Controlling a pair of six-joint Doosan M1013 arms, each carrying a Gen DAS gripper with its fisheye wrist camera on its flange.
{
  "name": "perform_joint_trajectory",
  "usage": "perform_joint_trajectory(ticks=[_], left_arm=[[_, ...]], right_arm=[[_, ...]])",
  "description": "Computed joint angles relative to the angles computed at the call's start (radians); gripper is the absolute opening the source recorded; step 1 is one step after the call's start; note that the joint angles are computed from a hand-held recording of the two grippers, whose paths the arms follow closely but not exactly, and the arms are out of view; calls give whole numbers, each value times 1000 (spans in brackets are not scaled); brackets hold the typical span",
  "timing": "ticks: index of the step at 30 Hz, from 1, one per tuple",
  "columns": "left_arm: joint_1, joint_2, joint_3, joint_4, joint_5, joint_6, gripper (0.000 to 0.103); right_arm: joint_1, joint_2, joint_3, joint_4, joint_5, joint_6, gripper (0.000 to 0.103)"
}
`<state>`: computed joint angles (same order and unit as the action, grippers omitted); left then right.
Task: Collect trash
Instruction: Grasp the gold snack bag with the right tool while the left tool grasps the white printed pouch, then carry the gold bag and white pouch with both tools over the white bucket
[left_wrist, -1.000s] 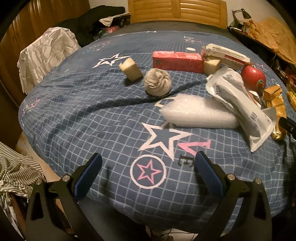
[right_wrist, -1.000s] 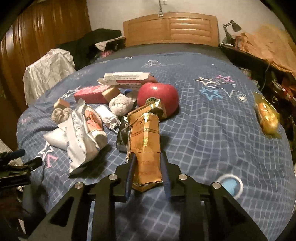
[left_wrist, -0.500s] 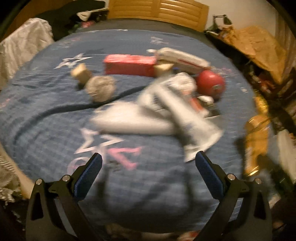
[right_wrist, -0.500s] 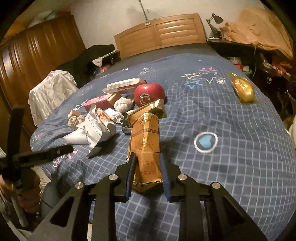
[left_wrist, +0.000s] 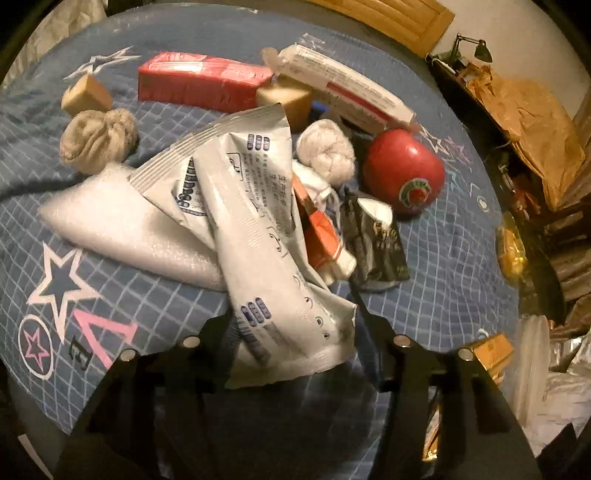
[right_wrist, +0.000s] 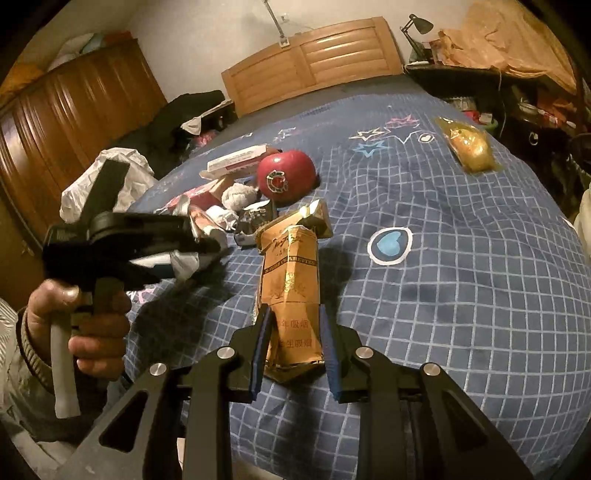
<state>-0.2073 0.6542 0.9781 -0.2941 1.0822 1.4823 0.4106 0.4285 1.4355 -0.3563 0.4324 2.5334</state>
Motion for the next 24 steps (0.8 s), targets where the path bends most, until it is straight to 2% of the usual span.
perform_joint_trajectory(ticks=[5, 10, 14, 18, 24], left_arm=[[20, -62, 84, -27, -50, 86, 50], [28, -115, 153, -21, -61, 177, 50], [37, -150, 198, -27, -78, 258, 50], [26, -173, 227, -3, -120, 302, 50], [-5, -204, 270, 112, -220, 293, 50]], right_arm=[[0, -9, 13, -19, -24, 22, 28], [8, -8, 7, -30, -24, 16, 28], [24, -15, 9, -113, -22, 73, 28], [32, -23, 15, -158, -17, 117, 27], [47, -36, 24, -230, -10, 171, 27]])
